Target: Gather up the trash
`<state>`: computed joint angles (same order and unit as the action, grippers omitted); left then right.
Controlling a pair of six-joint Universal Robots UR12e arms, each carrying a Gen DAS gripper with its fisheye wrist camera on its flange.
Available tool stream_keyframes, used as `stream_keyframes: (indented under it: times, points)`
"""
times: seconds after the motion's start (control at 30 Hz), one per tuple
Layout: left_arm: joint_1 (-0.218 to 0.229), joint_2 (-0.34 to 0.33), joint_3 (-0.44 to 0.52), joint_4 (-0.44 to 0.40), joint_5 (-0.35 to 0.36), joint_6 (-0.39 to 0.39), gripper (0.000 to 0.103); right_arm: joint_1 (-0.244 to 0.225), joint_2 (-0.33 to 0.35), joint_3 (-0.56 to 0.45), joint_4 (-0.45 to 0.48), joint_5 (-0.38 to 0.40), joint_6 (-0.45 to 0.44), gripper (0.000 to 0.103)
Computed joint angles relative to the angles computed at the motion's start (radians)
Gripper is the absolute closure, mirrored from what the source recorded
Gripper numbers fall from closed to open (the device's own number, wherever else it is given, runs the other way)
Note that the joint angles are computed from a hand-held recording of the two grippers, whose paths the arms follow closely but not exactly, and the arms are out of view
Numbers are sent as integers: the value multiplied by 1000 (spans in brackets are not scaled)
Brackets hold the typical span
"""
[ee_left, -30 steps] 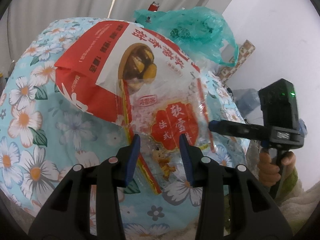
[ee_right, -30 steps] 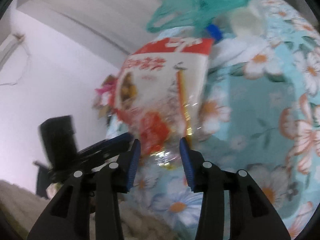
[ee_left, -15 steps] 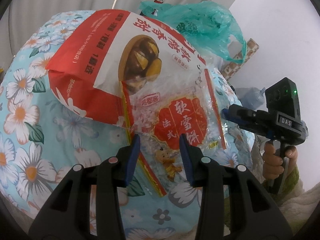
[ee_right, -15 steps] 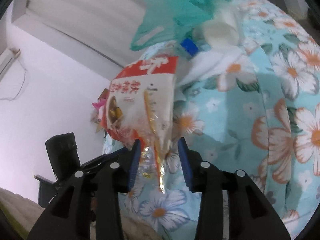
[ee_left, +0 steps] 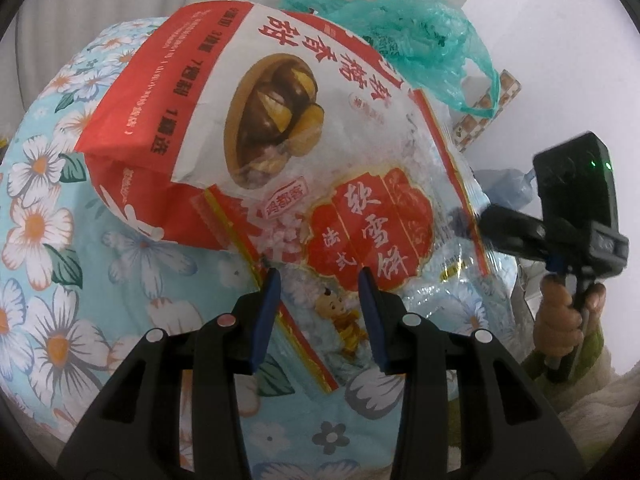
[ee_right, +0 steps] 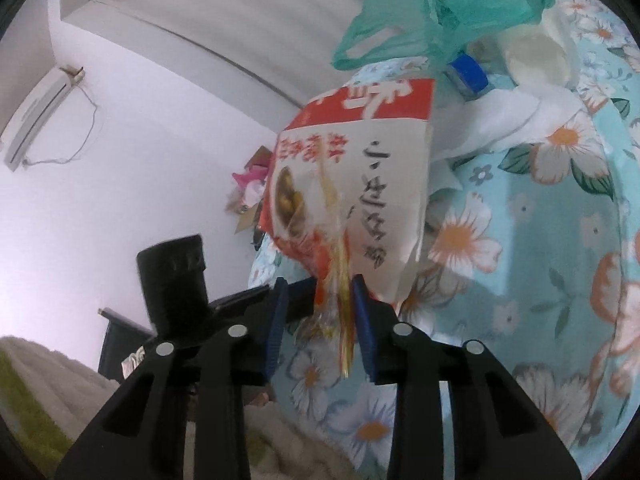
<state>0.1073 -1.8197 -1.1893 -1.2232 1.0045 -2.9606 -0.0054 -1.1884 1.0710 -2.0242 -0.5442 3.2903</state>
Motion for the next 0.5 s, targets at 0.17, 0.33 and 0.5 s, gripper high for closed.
stream_keyframes:
  times: [0.17, 0.33, 0.5]
  points:
    - [0, 0, 0, -2, -1, -1, 66, 4, 26, -26, -19, -1, 33, 93]
    - [2, 4, 4, -8, 1, 5, 66, 3, 13, -1, -82, -13, 62, 98]
    - [12, 21, 4, 5, -44, 32, 66, -20, -13, 59, -199, 9, 151, 99]
